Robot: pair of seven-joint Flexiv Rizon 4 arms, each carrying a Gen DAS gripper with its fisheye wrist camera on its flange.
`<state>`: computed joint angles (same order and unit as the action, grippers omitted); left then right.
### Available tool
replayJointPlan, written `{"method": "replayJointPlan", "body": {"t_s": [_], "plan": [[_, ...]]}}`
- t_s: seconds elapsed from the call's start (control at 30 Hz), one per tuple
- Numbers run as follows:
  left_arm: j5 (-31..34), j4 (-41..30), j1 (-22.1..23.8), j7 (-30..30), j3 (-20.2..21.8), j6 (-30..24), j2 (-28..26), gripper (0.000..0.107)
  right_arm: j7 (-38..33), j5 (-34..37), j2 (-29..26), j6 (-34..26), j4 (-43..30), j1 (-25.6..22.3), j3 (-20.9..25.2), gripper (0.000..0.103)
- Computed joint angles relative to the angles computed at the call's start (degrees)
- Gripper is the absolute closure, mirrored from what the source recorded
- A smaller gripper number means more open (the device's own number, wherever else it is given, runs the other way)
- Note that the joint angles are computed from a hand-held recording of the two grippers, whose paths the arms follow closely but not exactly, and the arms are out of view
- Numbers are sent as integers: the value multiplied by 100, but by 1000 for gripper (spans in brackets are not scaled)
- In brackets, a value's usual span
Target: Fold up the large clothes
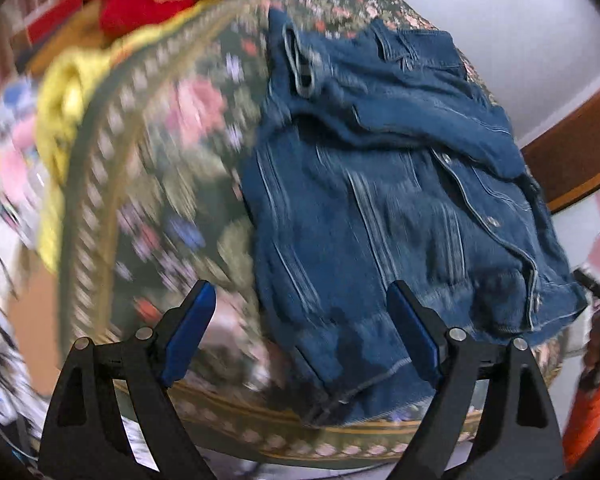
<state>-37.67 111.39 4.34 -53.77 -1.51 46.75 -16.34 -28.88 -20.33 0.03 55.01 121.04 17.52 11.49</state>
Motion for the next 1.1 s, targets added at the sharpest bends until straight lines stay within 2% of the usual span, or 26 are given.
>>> {"method": "replayJointPlan", "body": {"t_s": [0.1,0.2,0.27,0.3,0.33,0.37,0.43,0.5,0.53,0.57,0.6,0.67,0.77,0.9,0.97,1.1], "plan": [[-237,188,-18,-124,-38,-46,13,19,104,372,56,471,247,0,53,2],[-368,303,-44,-252,-58,-144,-28,19,303,590,33,1000,435,12,77,9],[-450,330,-38,-308,-79,-299,-64,19,142,954,-63,1341,453,47,92,25],[-521,359,-37,-312,-93,-353,-75,19,188,880,-93,1446,462,57,78,28],[-617,398,-40,-319,-113,-398,-82,20,146,856,-125,1555,462,69,73,36],[-699,411,-49,-331,-126,-406,-98,24,-18,996,-171,1658,425,83,84,46],[-792,380,-38,-388,-146,-599,-145,30,-150,1188,-233,1705,340,109,91,55],[-831,343,-54,-308,-160,-642,-155,39,-555,1333,-301,1503,145,134,106,64],[-796,319,-78,-288,-155,-631,-146,43,-631,1199,-320,1447,90,152,83,69],[-720,301,-137,-295,-147,-524,-127,52,-683,1087,-322,1394,56,161,63,74],[-663,297,-188,-250,-150,-404,-98,58,-762,999,-345,1361,-5,169,47,76],[-571,292,-268,-22,-177,-166,-7,78,-940,870,-394,1338,-147,170,12,83],[-496,279,-425,276,-229,388,107,84,-786,330,-442,1527,-238,169,-118,87],[-893,-23,-435,570,-376,630,89,87,-412,-421,-599,1787,-411,136,-328,89],[-1154,-256,-431,740,-459,771,30,92,-230,-722,-723,1919,-565,106,-453,90],[-1633,-807,-381,894,-603,1011,-191,92,285,-1375,-953,2097,-878,84,-782,90]]}}
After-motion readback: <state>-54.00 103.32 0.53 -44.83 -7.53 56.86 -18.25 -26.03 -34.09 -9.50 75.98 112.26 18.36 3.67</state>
